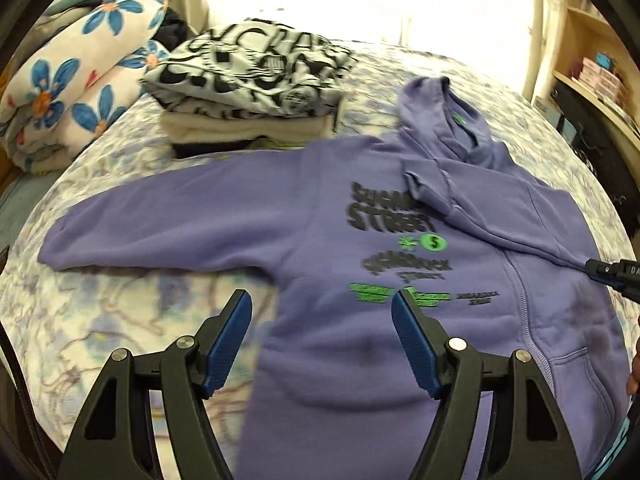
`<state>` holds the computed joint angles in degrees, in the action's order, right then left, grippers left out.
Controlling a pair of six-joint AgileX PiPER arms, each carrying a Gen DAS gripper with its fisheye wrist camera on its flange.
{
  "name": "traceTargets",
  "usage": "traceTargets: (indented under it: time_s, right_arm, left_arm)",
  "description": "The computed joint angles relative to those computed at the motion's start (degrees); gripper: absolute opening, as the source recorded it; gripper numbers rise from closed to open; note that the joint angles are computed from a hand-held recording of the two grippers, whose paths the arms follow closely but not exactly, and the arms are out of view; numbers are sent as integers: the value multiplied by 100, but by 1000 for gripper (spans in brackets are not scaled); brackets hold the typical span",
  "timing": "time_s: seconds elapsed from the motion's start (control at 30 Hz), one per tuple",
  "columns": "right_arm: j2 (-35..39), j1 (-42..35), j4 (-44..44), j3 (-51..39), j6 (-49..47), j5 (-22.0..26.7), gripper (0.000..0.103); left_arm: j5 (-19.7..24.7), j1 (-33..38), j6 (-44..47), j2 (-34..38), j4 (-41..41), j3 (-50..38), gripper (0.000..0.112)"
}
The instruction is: Fold large clothes
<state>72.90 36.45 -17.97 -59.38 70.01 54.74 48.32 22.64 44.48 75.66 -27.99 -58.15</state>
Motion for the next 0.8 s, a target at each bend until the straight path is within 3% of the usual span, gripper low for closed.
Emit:
traceTargets:
  time_s: [0.2,0.47,0.7,0.8]
  right_arm:
    - [1061,1264,-680,-1162,664,334,17]
    - [2344,1927,-654,-2653,222,621,17]
    - [3532,2046,-580,-4324,-580,1089,17]
    - [4042,1971,-378,-5101,-881,1207,17]
  left_arm:
    - [325,768,730,189,-257,-236,72]
    - [727,1453,1081,852,-401,-815,72]
    - [1316,2044,780,2298,-496,-2204,72]
    - [1884,2291,399,3291,-477,-3357,72]
